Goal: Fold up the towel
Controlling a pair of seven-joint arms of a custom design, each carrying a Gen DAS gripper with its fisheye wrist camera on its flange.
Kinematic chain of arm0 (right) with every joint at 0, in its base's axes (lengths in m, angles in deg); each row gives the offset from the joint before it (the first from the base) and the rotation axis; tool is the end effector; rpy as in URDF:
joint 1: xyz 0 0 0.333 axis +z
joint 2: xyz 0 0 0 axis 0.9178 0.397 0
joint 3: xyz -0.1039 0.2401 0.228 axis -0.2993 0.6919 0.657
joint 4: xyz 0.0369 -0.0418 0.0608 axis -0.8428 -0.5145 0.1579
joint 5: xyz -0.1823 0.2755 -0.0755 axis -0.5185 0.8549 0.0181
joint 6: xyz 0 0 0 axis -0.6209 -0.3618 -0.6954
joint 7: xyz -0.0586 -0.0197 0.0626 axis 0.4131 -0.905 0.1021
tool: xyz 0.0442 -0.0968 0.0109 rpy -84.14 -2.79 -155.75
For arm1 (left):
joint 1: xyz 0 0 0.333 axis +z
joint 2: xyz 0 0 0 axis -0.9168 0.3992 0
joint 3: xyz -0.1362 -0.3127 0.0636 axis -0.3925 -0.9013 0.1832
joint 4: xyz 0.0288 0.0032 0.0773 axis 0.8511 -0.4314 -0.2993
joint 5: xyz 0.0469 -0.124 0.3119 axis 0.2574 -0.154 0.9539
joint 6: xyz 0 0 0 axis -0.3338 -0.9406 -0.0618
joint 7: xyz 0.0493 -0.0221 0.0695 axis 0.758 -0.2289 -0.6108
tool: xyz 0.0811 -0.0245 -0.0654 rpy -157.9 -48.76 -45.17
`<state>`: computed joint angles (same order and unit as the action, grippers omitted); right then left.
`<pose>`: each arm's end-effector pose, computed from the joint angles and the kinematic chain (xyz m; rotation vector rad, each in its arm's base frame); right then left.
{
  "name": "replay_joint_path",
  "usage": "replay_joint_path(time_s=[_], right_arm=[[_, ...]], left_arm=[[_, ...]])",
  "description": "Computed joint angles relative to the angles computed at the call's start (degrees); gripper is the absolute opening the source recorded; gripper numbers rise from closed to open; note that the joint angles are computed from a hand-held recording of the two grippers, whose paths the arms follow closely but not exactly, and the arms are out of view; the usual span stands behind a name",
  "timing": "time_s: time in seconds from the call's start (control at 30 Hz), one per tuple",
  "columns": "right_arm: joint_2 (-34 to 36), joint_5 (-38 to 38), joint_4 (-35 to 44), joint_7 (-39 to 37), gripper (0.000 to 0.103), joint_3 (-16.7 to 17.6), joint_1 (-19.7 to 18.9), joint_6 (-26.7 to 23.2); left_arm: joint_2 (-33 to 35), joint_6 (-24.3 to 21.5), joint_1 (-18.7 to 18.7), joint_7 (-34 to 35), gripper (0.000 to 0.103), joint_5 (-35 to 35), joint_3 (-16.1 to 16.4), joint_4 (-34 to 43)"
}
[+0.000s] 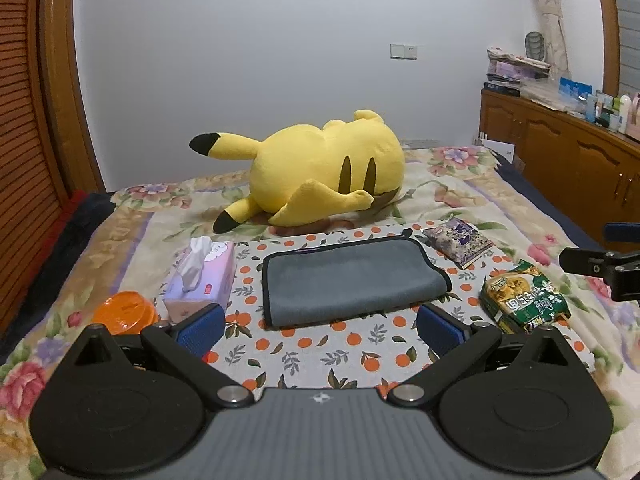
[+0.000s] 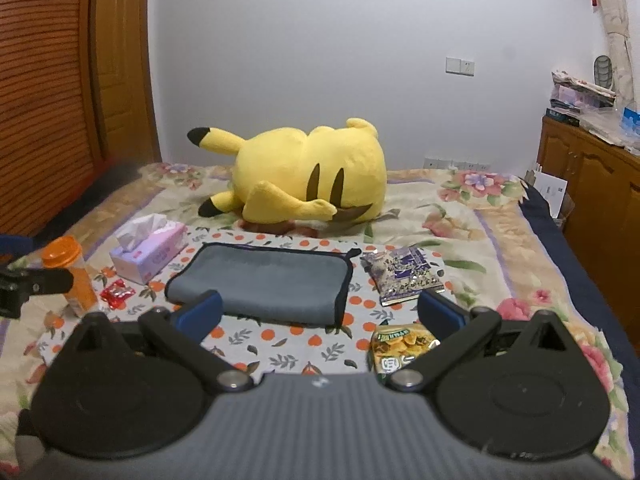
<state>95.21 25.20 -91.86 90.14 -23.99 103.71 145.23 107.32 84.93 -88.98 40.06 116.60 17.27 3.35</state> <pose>0.6576 0.4207 0.5680 -1.6360 1.3787 -0.8248 0.6482 -0.2932 0.6099 -1.4575 1.7655 -0.8923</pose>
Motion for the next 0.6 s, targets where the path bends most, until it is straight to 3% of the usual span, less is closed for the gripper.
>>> replay_joint_path(time_s=[0.3, 0.6], right_arm=[[-6.9, -6.6, -11.7, 7.6, 0.103, -3.4, 3.6, 5.6], [-11.4, -14.1, -18.6, 15.2, 0.103, -4.4, 6.0, 7.8]], left_arm=[[-6.2, 2.7, -0.8, -5.3, 0.103, 4.5, 0.4, -8.2], [-11.0, 3.4, 0.0, -10.3, 0.103, 9.7, -1.7, -15.0]])
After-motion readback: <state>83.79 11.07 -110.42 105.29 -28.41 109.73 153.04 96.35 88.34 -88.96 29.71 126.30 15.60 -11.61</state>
